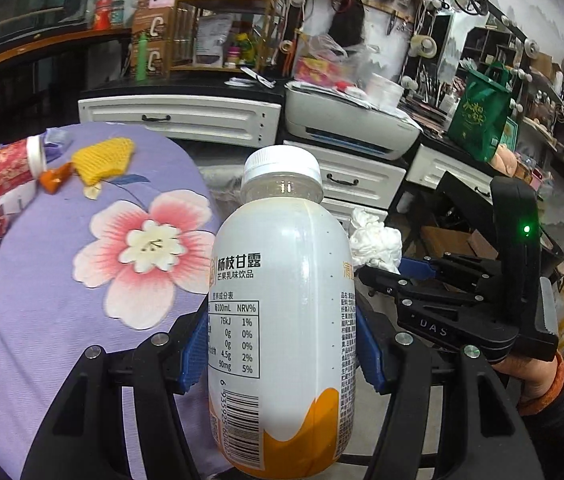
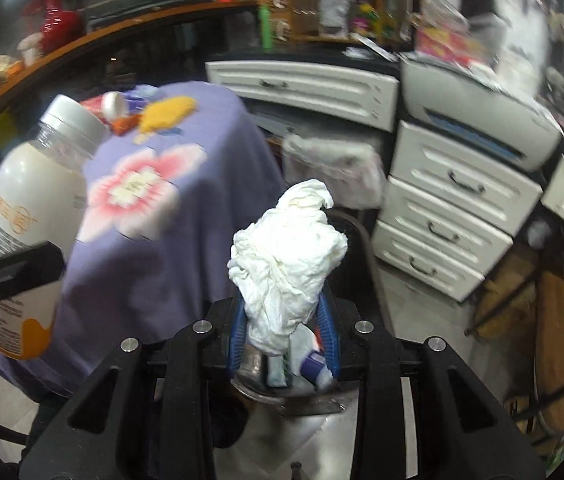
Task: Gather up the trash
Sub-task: 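Carry both items to the black bin and open the right gripper to drop the tissue, then lower the white bottle into the black bin and open the left gripper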
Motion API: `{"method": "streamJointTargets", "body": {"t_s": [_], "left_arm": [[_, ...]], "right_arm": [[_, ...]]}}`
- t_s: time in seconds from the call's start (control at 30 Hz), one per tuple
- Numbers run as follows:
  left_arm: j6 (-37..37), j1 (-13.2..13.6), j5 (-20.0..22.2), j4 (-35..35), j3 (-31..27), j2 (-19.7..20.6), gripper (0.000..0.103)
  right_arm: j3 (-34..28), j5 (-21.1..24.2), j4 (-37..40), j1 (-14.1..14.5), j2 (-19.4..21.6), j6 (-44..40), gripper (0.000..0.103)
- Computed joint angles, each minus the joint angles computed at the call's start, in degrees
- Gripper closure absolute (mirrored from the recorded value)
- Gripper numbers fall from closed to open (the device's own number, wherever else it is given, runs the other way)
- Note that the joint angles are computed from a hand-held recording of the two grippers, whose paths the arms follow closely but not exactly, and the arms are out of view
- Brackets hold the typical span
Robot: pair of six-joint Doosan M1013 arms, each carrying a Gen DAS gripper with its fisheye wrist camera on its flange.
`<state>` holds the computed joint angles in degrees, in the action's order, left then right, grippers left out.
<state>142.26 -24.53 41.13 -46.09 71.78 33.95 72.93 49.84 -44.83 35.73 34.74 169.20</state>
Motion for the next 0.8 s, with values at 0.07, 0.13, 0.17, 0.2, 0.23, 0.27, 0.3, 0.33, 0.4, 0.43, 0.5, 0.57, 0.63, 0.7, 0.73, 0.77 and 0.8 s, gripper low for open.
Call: {"method": "streamJointTargets", "body": {"t_s": [0.07, 0.13, 0.17, 0.2, 0.23, 0.27, 0.3, 0.33, 0.4, 0.43, 0.5, 0.57, 0.63, 0.7, 0.73, 0.77, 0.8], "left_arm": [[-0.4, -0.4, 0.6, 0.4, -0.3, 0.6, 0.042], [-0.9, -0.7, 1.0, 0.7, -0.1, 0.8, 0.042], [-1.3, -0.8, 1.3, 1.0, -0.3, 1.1, 0.042], [-1.6, -1.0, 1.3, 1.2, -0.2, 1.2, 0.042], [-1.8, -1.1, 1.3, 1.5, 0.0, 1.2, 0.042], [-2.5, -1.3, 1.6, 2.3, -0.2, 1.5, 0.042], [-3.2, -1.4, 1.9, 2.9, -0.3, 1.7, 0.042], [-3.6, -1.5, 2.1, 3.3, -0.4, 1.8, 0.042], [-4.1, -1.7, 2.3, 4.0, -0.4, 2.0, 0.042], [-4.2, -1.8, 2.3, 4.4, -0.3, 2.1, 0.042], [-4.4, -2.0, 2.5, 4.9, -0.3, 2.2, 0.042], [-4.7, -2.1, 2.7, 5.4, -0.4, 2.5, 0.042], [-4.8, -2.3, 2.7, 5.9, -0.5, 2.6, 0.042], [-5.2, -2.4, 2.8, 6.4, -0.6, 2.9, 0.042], [-5.3, -2.4, 2.9, 6.6, -0.6, 3.0, 0.042], [-5.3, -2.6, 2.8, 7.0, -0.6, 3.1, 0.042], [-5.4, -2.7, 2.7, 7.5, -0.6, 3.2, 0.042]], "right_arm": [[1.1, 0.0, 0.9, -0.5, 0.0, 0.6, 0.071], [1.8, -0.9, 2.9, -1.2, 0.5, -0.2, 0.071], [2.0, -1.2, 3.7, -1.4, 0.6, -0.7, 0.071], [2.1, -1.8, 4.9, -1.9, 1.0, -1.6, 0.071], [1.9, -2.2, 5.8, -2.1, 1.4, -2.2, 0.071], [1.8, -2.8, 6.7, -2.4, 1.9, -3.0, 0.071], [1.6, -3.1, 7.4, -2.7, 2.4, -3.8, 0.07], [1.4, -3.2, 8.0, -2.9, 2.8, -4.4, 0.07], [1.1, -3.7, 10.0, -3.5, 3.9, -5.7, 0.061], [0.9, -3.8, 11.0, -3.8, 4.4, -6.7, 0.058], [0.0, -2.4, 11.6, -4.0, 5.4, -7.9, 0.045], [-0.1, -2.0, 11.9, -4.2, 5.8, -8.0, 0.045], [0.6, -2.5, 12.5, -4.4, 5.6, -7.1, 0.045], [1.3, -2.7, 11.7, -4.2, 5.0, -5.7, 0.045], [1.6, -2.4, 10.9, -4.1, 4.7, -4.8, 0.045], [1.7, -1.9, 10.2, -4.0, 4.4, -4.2, 0.045], [2.0, -1.2, 9.1, -3.9, 4.0, -3.0, 0.044]]}}
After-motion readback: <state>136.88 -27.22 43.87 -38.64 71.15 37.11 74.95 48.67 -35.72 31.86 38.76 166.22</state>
